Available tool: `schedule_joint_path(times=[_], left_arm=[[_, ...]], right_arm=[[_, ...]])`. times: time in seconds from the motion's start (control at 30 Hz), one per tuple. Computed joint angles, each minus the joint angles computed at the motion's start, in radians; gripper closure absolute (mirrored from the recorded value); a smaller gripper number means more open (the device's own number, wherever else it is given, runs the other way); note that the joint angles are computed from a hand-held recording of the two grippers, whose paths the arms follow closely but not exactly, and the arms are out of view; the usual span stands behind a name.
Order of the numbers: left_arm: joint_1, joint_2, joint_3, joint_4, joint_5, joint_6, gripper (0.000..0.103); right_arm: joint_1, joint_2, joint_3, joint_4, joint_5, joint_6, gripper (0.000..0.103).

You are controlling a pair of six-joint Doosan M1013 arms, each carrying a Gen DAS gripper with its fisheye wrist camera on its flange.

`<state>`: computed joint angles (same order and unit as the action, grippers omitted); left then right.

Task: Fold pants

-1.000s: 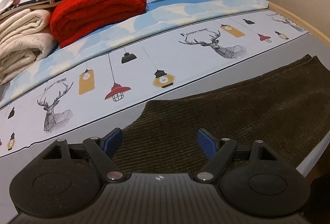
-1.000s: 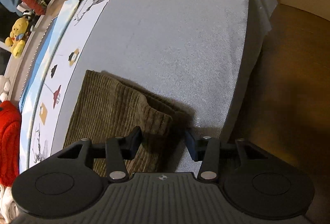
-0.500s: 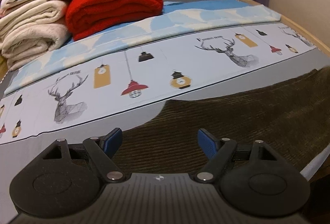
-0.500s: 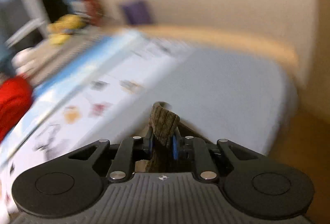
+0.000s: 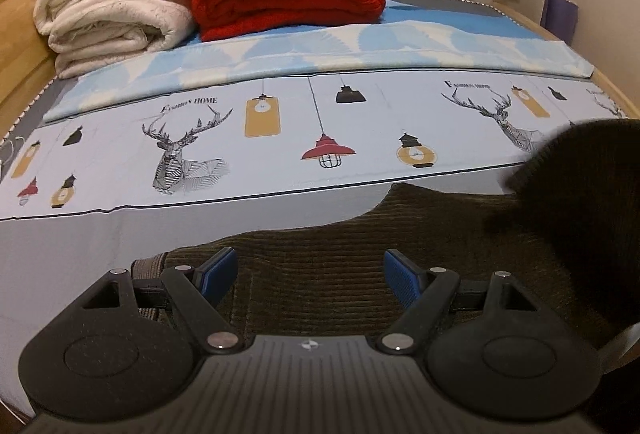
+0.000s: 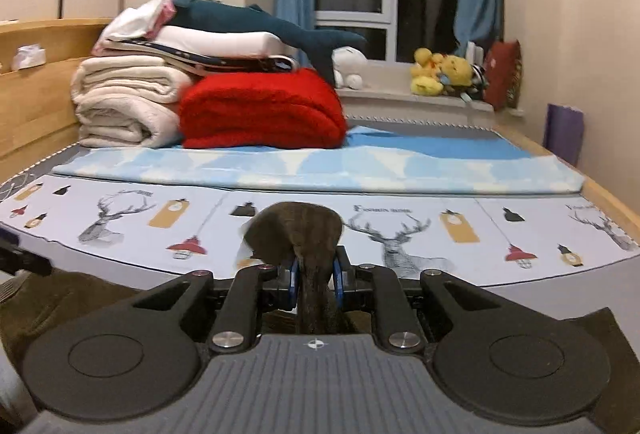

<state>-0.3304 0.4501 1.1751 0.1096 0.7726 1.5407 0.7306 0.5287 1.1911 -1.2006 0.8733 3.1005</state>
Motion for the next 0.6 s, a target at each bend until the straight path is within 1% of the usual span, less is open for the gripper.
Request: schedule_joint_path(times=[0.03,0.13,0.23,0.3,0.37,0.43,0.47,0.5,0.53,0.6], left_arm=[[-0.002,0.002,-0.004,-0.006,-0.001,0.006,0.019],[-0.015,0.012,-0.023,-0.019,0.001,0.018,0.019],[-0.035,0.025,-0.042,-0.037,0.006,0.041,0.019],[-0.051,0.033,-0.049,-0.047,0.010,0.066,0.019],[-0.066,0.042,-0.057,-0.049,0.011,0.092,0.019],[-0.080,0.049,-0.063,-0.046,0.012,0.114,0.019],[-0.086,0.054,-0.066,-0.045,0.012,0.123,0.019],[-0.091,0.057,-0.068,-0.043,0.015,0.129,0.019],[-0.095,0.061,-0.071,-0.039,0.019,0.132,0.019],[-0.101,0.068,-0.078,-0.026,0.029,0.128,0.019]], right_arm=[[-0.009,-0.016,0.019,0.003,0.005,0.009,0.086],[-0.028,-0.076,0.103,-0.029,0.015,0.097,0.086],[-0.055,-0.160,0.225,-0.088,0.049,0.272,0.086],[-0.079,-0.215,0.307,-0.091,0.096,0.413,0.086],[-0.105,-0.262,0.385,-0.042,0.169,0.536,0.086],[-0.135,-0.295,0.460,0.036,0.208,0.633,0.085],[-0.154,-0.307,0.494,0.095,0.212,0.656,0.085],[-0.174,-0.314,0.523,0.157,0.196,0.670,0.085],[-0.200,-0.326,0.559,0.233,0.153,0.685,0.084],[-0.256,-0.353,0.632,0.404,0.015,0.739,0.084]])
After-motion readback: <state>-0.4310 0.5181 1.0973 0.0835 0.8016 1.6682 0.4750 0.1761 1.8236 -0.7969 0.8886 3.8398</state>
